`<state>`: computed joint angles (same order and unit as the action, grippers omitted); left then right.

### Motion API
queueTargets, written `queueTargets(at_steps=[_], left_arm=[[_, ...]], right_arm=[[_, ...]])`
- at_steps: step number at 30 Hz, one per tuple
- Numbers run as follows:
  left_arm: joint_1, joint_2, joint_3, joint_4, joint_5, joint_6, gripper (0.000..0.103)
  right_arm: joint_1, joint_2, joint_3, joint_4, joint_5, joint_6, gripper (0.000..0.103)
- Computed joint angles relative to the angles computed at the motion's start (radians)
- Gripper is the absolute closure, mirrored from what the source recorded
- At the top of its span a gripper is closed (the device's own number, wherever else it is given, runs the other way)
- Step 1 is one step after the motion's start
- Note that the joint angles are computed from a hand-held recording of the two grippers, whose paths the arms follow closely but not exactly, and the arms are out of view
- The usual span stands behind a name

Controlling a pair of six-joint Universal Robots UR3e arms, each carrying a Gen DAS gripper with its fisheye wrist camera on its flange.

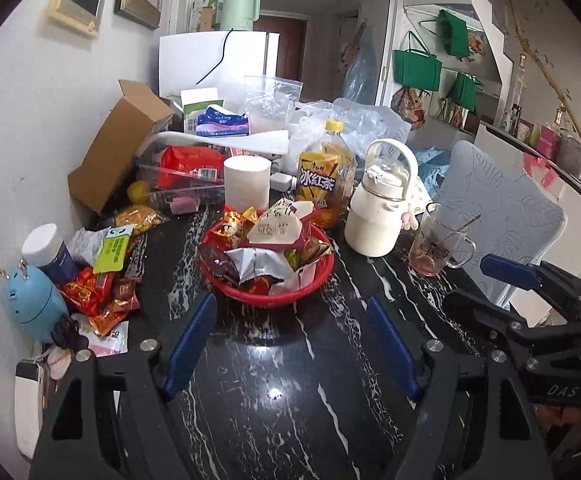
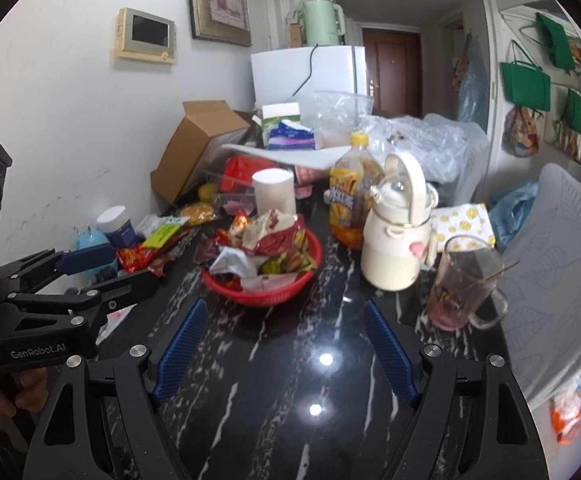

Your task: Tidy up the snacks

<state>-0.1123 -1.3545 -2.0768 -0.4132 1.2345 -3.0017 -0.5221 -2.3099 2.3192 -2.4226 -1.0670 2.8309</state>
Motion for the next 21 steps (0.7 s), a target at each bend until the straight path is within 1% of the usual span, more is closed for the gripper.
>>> queueTargets(at_steps=[4, 6, 15, 19, 21], left_arm=[[-0.003, 0.002, -0.022, 0.021, 0.023, -0.006, 0.026], [0.001, 0.001, -0.026, 0.024, 0.022, -0.005, 0.026], [-0.015, -0.030, -0.008, 0.033, 0.040, -0.006, 0.026], [-0.024, -0.041, 0.002, 0.025, 0.032, 0.000, 0.026], [-0.035, -0.047, 0.009, 0.026, 0.042, 0.001, 0.026]], right_arm=[[0.019, 0.004, 0.026, -0.012, -0.010, 0.004, 0.022], [0.056, 0.029, 0.027, -0.047, -0.049, 0.022, 0.022], [0.079, 0.045, 0.038, -0.100, -0.083, 0.032, 0.022], [0.071, 0.037, 0.043, -0.093, -0.080, 0.030, 0.022], [0.059, 0.027, 0.045, -0.080, -0.070, 0.021, 0.022]])
